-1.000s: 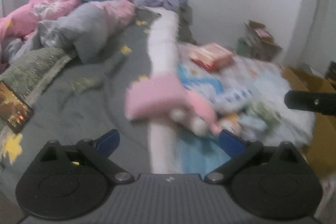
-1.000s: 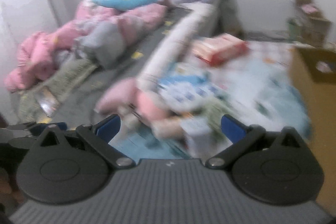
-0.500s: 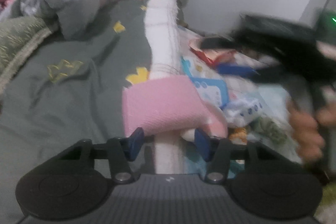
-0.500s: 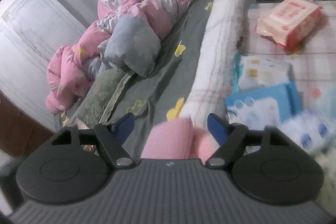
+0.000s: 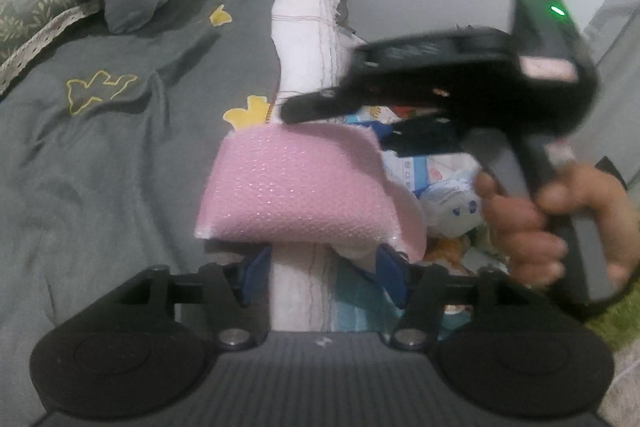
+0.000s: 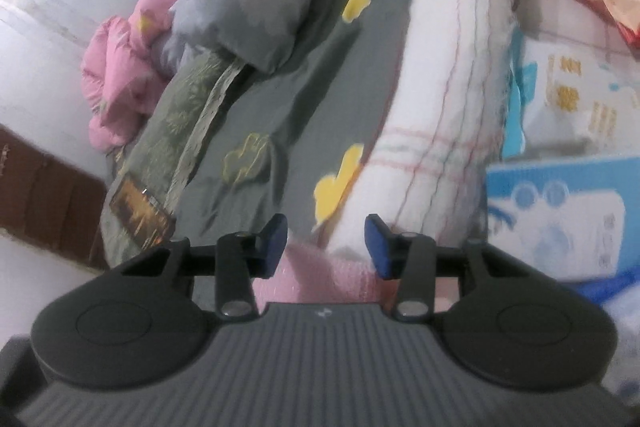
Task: Organize soft objects
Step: 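Reach the right tool to the pink bubble-wrap pouch and close on it, then lift the pink pouch with the right tool off the bed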
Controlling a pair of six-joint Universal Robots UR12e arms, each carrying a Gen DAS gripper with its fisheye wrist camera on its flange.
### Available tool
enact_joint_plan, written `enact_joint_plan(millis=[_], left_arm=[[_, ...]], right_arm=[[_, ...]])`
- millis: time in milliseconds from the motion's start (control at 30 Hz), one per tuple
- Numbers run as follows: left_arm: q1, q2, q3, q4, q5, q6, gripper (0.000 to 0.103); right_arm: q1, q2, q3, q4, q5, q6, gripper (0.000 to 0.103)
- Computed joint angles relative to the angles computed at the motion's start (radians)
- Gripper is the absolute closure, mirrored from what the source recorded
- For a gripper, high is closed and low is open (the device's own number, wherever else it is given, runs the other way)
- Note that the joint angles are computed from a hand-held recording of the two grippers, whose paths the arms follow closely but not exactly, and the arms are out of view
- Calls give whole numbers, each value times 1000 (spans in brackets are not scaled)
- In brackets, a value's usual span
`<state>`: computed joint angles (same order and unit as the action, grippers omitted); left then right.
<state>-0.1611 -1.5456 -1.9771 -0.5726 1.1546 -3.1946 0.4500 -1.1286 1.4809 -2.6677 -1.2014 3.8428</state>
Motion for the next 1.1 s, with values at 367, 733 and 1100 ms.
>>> enact_joint_plan(millis=[367, 733, 1100], left_arm=[[59, 31, -47, 10, -129, -112, 25], [59, 65, -85, 21, -121, -41, 23], [13, 77, -102, 63, 22, 18, 37]], right_arm=[[19, -97, 111, -41, 44, 23, 68], [29, -143, 254, -233, 128, 234, 70], [60, -206, 276, -171, -82, 100, 62]])
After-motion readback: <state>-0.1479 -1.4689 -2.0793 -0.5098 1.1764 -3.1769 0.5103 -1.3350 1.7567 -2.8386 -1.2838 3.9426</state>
